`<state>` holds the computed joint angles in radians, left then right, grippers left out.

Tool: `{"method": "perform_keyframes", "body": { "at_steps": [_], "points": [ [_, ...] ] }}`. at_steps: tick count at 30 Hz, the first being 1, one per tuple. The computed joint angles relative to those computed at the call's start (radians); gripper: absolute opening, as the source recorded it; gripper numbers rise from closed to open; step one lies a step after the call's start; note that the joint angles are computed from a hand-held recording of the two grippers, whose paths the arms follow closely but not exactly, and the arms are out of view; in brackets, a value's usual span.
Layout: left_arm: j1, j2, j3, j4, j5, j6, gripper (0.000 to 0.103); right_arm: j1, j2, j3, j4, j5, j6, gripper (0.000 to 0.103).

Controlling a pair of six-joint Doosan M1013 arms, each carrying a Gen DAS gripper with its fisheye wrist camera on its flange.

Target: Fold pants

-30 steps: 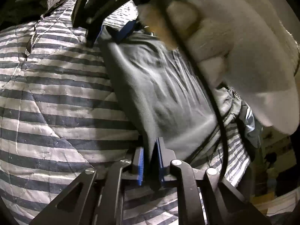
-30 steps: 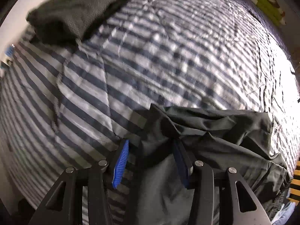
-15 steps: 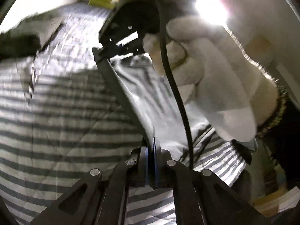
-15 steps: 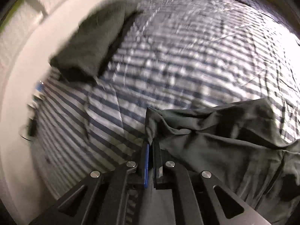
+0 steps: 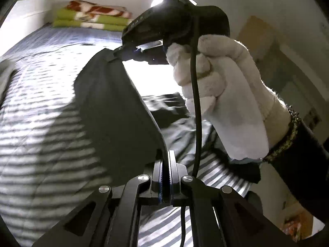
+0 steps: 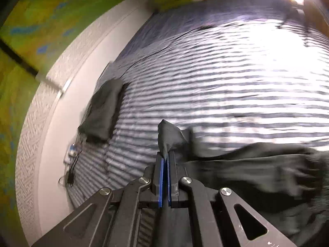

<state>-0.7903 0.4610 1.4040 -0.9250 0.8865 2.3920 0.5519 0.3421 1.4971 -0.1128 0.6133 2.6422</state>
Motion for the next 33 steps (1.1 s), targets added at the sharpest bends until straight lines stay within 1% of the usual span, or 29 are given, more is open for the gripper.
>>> {"method": "perform_keyframes", "body": {
  "at_steps": [3,4,5,8,10,12,14,16,17,20,23,26,27,28,30,31,33],
  "points": [
    [-0.045,0.036,-0.053,0.013,0.031,-0.008,0.003,-0.028,-0.073,0.1,-0.06,-0.017,0.086,0.003],
    [-0.069,0.055,-0.08,0.035,0.038,-0.022,0.003,-0.036,-0.093,0.129,-0.08,-0.021,0.11,0.003],
    [-0.082,0.066,-0.096,0.043,0.046,-0.029,0.003,-0.049,-0.117,0.164,-0.101,-0.016,0.139,0.003],
    [-0.133,0.115,-0.163,0.071,0.076,-0.053,0.003,-0.084,-0.16,0.236,-0.103,-0.017,0.168,0.003],
    [-0.16,0.141,-0.198,0.084,0.091,-0.07,0.003,-0.108,-0.18,0.276,-0.088,-0.02,0.157,0.003],
    [-0.18,0.169,-0.237,0.096,0.107,-0.097,0.003,-0.131,-0.195,0.308,-0.098,-0.005,0.168,0.003],
    [-0.197,0.203,-0.28,0.11,0.124,-0.127,0.003,-0.148,-0.204,0.336,-0.087,-0.016,0.162,0.003],
    [-0.211,0.219,-0.299,0.13,0.122,-0.152,0.003,-0.172,-0.212,0.367,-0.027,-0.056,0.111,0.003],
    [-0.218,0.223,-0.302,0.143,0.114,-0.159,0.003,-0.177,-0.21,0.373,-0.016,-0.057,0.094,0.003],
    [-0.227,0.241,-0.322,0.166,0.113,-0.183,0.003,-0.176,-0.191,0.36,-0.041,-0.018,0.08,0.003],
    [-0.233,0.255,-0.341,0.162,0.121,-0.19,0.003,-0.177,-0.195,0.368,-0.057,-0.018,0.086,0.003],
    [-0.243,0.263,-0.355,0.165,0.128,-0.197,0.003,-0.176,-0.201,0.376,-0.084,0.012,0.116,0.003],
    [-0.242,0.263,-0.355,0.169,0.136,-0.199,0.005,-0.176,-0.2,0.376,-0.094,0.026,0.126,0.004],
    [-0.251,0.264,-0.36,0.178,0.146,-0.222,0.008,-0.175,-0.2,0.375,-0.104,0.042,0.137,0.006],
    [-0.247,0.268,-0.378,0.178,0.197,-0.242,0.024,-0.166,-0.21,0.373,-0.158,0.082,0.192,0.011],
    [-0.245,0.259,-0.369,0.179,0.195,-0.232,0.027,-0.166,-0.218,0.375,-0.176,0.08,0.21,0.013],
    [-0.238,0.226,-0.333,0.179,0.178,-0.206,0.038,-0.155,-0.25,0.39,-0.234,0.071,0.285,0.02]
  ]
}}
